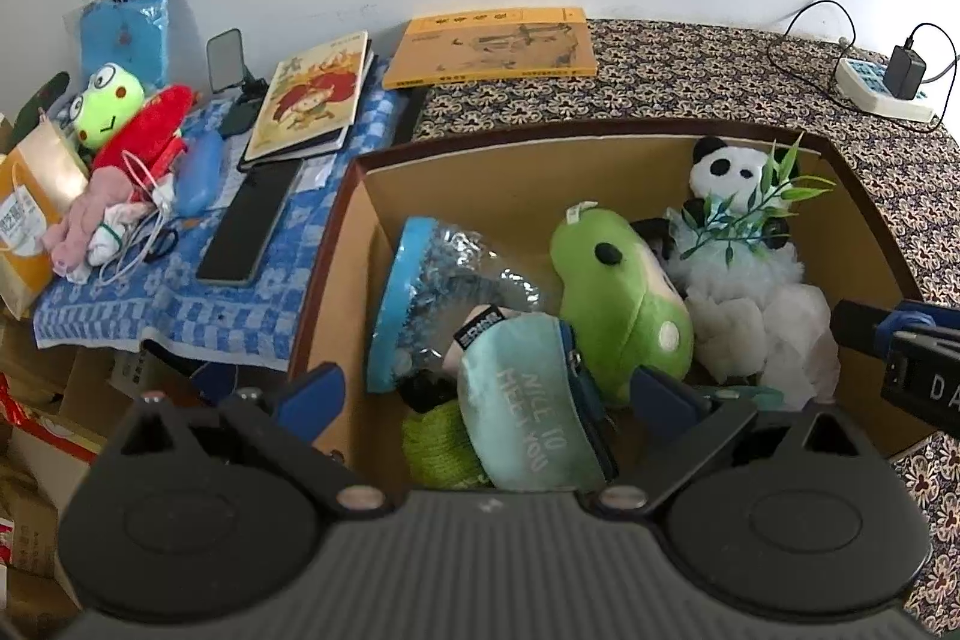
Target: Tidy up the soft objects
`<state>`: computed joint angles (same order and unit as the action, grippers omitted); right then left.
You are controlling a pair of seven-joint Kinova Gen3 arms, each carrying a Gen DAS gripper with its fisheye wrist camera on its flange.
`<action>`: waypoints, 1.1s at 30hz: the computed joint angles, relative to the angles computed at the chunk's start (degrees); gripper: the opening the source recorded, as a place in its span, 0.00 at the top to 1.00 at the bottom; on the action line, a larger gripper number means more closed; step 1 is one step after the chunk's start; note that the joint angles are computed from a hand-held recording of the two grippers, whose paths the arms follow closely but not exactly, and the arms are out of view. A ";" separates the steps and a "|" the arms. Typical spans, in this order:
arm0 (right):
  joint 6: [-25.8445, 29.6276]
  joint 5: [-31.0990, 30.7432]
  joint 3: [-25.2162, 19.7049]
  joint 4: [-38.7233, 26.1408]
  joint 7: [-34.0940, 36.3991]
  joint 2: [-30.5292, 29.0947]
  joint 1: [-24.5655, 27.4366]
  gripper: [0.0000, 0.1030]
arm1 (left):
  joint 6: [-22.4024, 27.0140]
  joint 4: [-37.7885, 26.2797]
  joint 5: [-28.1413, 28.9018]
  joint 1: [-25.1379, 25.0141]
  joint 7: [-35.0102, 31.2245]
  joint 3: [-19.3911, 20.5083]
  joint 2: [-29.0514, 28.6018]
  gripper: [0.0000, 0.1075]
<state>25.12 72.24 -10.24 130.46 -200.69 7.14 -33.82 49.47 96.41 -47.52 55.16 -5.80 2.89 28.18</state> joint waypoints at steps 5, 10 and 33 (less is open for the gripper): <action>-1.08 0.19 0.39 -0.11 0.81 0.40 0.48 0.79 | 0.96 -0.47 0.47 -0.04 -0.17 0.01 0.33 0.07; -1.68 1.02 0.58 -0.06 0.80 0.65 0.56 0.79 | 0.44 -0.07 0.77 -0.35 0.21 0.10 0.14 0.07; -1.14 2.34 -0.18 0.37 0.60 0.00 0.85 0.78 | 2.14 -0.37 1.56 0.39 1.38 0.68 0.24 0.07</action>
